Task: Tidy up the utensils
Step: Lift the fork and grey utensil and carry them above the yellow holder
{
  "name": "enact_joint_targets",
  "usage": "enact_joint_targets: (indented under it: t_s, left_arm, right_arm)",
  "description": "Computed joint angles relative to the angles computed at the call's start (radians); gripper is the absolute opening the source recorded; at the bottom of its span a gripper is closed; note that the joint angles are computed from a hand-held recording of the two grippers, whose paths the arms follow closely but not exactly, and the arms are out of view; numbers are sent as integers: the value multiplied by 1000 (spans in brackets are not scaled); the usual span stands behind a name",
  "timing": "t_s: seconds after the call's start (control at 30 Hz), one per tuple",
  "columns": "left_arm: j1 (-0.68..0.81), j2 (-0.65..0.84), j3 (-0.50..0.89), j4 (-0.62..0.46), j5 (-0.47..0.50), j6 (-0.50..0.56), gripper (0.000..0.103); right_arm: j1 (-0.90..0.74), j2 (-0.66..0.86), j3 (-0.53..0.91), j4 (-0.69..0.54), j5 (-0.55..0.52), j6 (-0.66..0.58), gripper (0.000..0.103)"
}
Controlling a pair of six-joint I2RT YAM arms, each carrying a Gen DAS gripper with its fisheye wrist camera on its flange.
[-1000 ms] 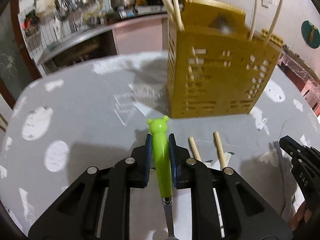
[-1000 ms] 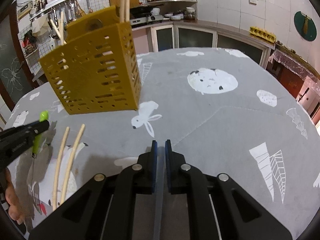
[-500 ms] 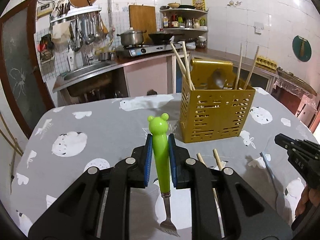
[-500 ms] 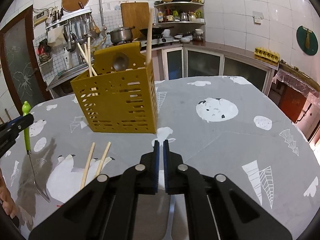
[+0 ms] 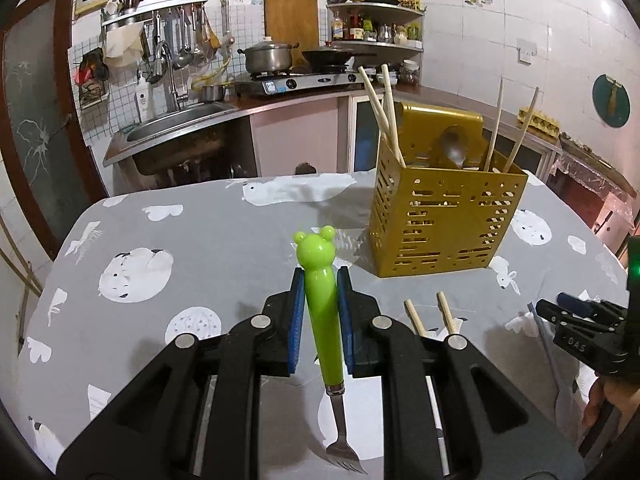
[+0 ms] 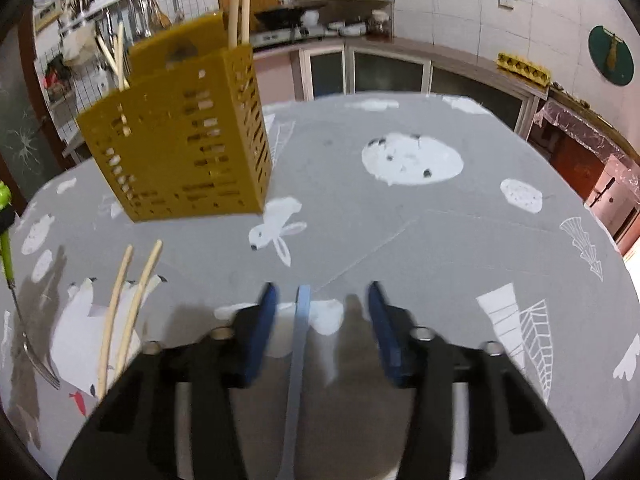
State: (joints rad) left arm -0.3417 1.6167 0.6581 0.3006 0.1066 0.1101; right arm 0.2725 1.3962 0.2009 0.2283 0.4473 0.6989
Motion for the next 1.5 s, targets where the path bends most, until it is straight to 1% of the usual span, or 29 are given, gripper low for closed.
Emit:
enact_joint_targets:
  t_s: [0.07, 0.13, 0.17, 0.2, 0.27, 0.33, 0.43, 0.57, 0.63, 0.7, 0.73, 0.8, 0.83, 0.87, 0.93, 1.03, 1.17, 1.37, 1.5]
  left_arm:
    - [1, 10, 9, -8, 3, 3, 15]
    - [4, 16, 16, -13, 10, 3, 15]
    - [5, 16, 17, -13, 11, 2, 15]
    - [6, 17, 17, -12, 13, 2, 15]
    - [5, 16, 17, -12, 11, 1, 15]
    - [8, 16, 19, -15, 15, 1, 15]
    - [10, 13, 17, -13, 19, 0, 15]
    - [12, -8, -12, 14, 26, 1, 15]
    - [13, -26, -32, 29, 30, 0, 15]
    - [12, -47, -54, 43, 32, 4, 15]
    - [8, -59, -69, 57, 25, 7, 15]
    - [5, -76, -86, 67, 19, 11, 15]
    - [2, -86, -97, 75, 16, 10, 15]
    - [3, -92, -103, 78, 15, 10, 15]
    - [3, -106, -117, 88, 12, 8, 15]
    - [10, -129, -139, 107, 14, 2, 15]
    - [17, -165, -158, 114, 23, -7, 14]
    - [19, -209, -172, 128, 27, -23, 14]
    - [24, -205, -159, 123, 38, -33, 13]
  right_arm:
    - [-1, 55, 35, -13, -20, 8, 27]
    - [9, 101, 68, -28, -11, 17, 25]
    - [15, 129, 91, -43, -1, 24, 19]
    - [18, 148, 108, -59, 6, 29, 17]
    - [19, 159, 135, -95, 10, 41, 7]
    - [17, 145, 136, -107, 2, 51, 7]
    - [27, 96, 108, -95, 6, 57, 7]
    - [75, -67, 42, -111, 43, 77, 7]
    - [104, -166, 11, -133, 76, 81, 7]
    - [158, -284, -18, -170, 137, 95, 7]
    - [174, -319, -23, -187, 161, 97, 7]
    - [241, -396, -31, -234, 246, 119, 7]
    - [260, -418, -38, -234, 269, 121, 7]
    - [299, -449, -46, -241, 318, 126, 7]
    - [336, -469, -49, -243, 378, 126, 7]
    - [425, -489, -55, -249, 504, 143, 7]
    - [509, -525, -55, -277, 613, 158, 7]
    - [578, -563, -48, -293, 721, 150, 7]
    - [580, -574, -45, -282, 735, 119, 7]
